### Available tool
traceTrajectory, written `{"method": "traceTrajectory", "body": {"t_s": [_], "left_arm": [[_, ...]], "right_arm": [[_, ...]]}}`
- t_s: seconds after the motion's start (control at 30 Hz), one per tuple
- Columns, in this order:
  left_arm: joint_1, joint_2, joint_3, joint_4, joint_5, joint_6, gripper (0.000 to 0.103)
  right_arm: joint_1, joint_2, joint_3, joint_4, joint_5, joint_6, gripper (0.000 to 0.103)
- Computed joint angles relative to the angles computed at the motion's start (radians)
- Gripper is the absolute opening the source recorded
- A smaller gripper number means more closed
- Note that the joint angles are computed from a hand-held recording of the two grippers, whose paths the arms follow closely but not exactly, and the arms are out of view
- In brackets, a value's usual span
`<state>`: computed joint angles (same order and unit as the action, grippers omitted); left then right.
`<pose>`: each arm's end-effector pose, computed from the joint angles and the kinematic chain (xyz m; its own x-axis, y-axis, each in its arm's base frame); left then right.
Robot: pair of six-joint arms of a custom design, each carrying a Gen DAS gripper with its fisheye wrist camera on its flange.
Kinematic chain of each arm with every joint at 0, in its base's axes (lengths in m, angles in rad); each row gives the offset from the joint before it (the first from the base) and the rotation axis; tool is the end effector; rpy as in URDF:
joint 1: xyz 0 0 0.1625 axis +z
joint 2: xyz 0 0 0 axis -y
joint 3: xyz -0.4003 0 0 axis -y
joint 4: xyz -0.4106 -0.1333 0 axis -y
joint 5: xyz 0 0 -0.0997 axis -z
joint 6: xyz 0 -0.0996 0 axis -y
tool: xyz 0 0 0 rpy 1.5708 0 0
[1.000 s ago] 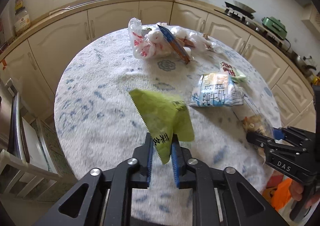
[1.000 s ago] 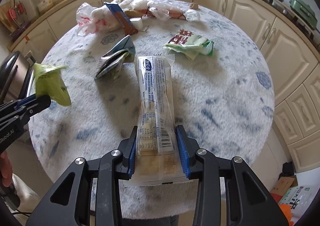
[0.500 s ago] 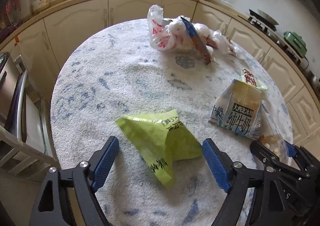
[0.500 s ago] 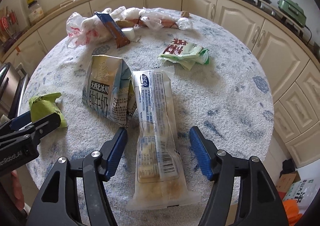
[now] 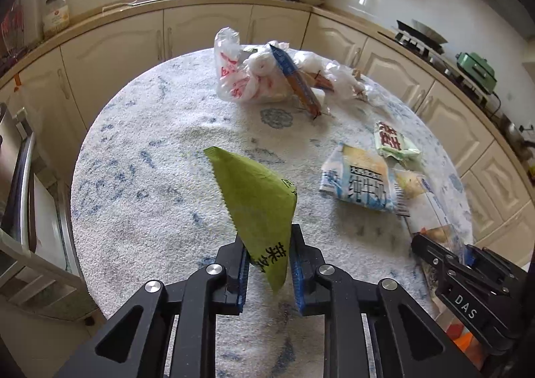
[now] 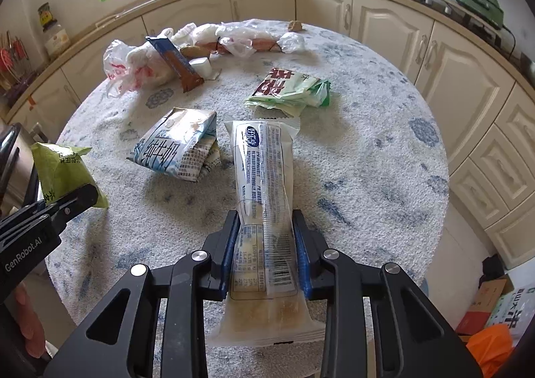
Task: Collect trash
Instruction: 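Grasp the green snack wrapper with the left tool while the right tool grasps the white bread bag, then carry both held items over the blue trash bin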
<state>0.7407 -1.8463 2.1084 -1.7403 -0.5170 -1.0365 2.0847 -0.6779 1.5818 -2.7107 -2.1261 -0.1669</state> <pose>-0.1338 -0.4203 0.3831 -0.7721 -0.3649 -0.5204 0.1382 0.7028 -0.6979 0.4059 -0.5546 0.0319 -0.7101 -0.4467 0.5443 -0.6043 0.7834 -0.1454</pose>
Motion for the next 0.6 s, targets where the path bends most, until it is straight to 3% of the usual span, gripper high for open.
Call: {"method": "traceTrajectory", "body": {"t_s": [0.33,0.6], "left_arm": [[-0.079,0.005,-0.004,0.089,0.036,-0.039,0.015],[-0.122,0.045,-0.007,0.036,0.030,0.044,0.015]], "right_arm": [[-0.005,-0.043,0.035,-0.035,-0.007,0.033,0.030],[-0.022,-0.113,0.103,-0.087,-0.024,0.059,0.030]]}}
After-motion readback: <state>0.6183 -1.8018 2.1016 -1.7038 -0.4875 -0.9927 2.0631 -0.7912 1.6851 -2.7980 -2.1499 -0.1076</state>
